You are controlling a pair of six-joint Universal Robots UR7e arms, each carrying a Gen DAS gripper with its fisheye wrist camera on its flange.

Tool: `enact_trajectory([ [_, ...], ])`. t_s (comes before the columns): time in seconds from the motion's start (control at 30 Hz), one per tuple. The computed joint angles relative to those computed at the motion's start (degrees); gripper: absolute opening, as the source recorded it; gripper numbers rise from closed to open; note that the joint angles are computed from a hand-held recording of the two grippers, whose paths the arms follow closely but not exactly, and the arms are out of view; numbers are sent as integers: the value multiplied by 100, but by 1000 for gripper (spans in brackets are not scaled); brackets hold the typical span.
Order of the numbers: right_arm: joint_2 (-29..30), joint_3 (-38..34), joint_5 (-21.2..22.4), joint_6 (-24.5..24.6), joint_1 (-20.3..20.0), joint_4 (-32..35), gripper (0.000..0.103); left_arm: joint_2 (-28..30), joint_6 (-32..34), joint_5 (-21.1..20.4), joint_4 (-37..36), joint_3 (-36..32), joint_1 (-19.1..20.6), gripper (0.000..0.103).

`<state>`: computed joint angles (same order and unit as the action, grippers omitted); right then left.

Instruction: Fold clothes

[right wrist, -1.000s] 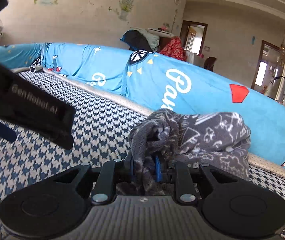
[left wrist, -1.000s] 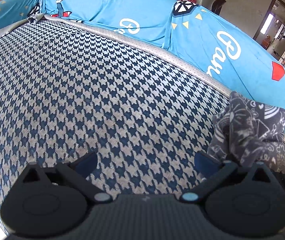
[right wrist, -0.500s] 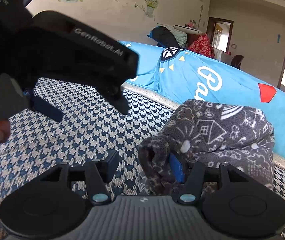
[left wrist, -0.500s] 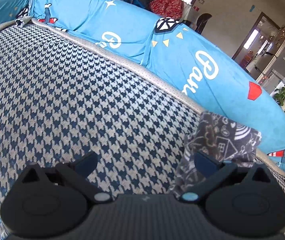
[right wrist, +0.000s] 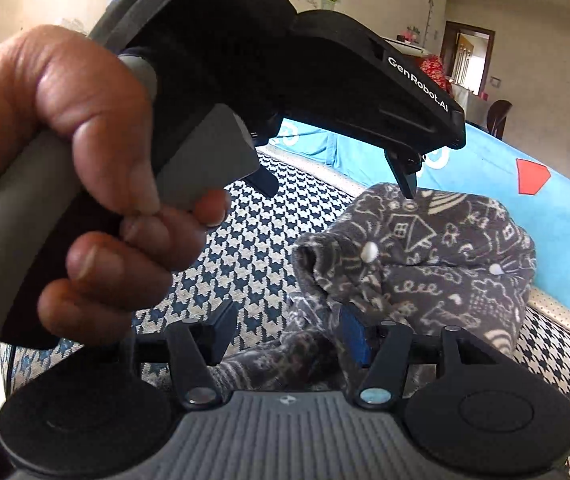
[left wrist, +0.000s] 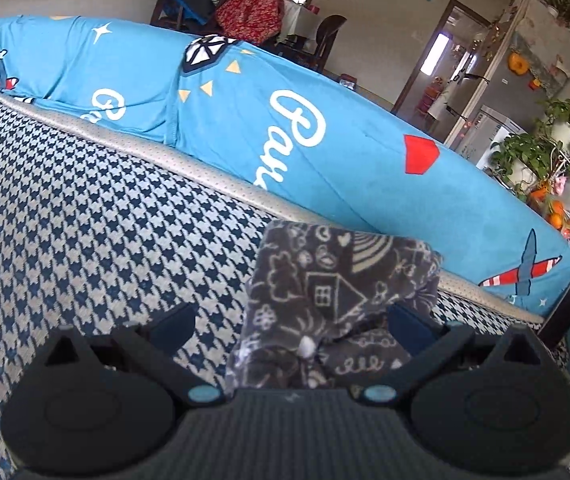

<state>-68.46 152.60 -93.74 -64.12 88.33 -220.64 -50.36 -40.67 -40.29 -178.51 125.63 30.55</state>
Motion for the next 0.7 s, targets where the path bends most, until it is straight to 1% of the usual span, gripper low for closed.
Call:
enact_trajectory([
  [0.1, -413, 171, 111, 89, -193, 177, 56, 182, 172, -92, -26, -190, 11, 103],
  [0.17, -781, 214, 244, 188, -363, 555, 56, 293, 208, -155, 11, -307, 28, 103],
  [0.23, -1058, 279, 274, 251, -445, 776, 56, 411, 257, -222, 65, -433, 37, 103],
  [0.33, -1533, 427, 479, 166, -647, 1115, 56, 598, 357, -242, 150, -593, 14, 103],
  [0.47, -2163, 557, 700, -117, -863, 1645, 57, 855, 496, -129, 345, -865, 45, 103],
  [0.6, -2484, 587, 802, -233, -1057, 1967, 58, 1064, 539, -51, 567, -1153, 154, 103],
  [0.7, -2722, 589, 742, -236, -1122, 2225, 58, 1148, 540, -64, 704, -1319, 274, 103],
])
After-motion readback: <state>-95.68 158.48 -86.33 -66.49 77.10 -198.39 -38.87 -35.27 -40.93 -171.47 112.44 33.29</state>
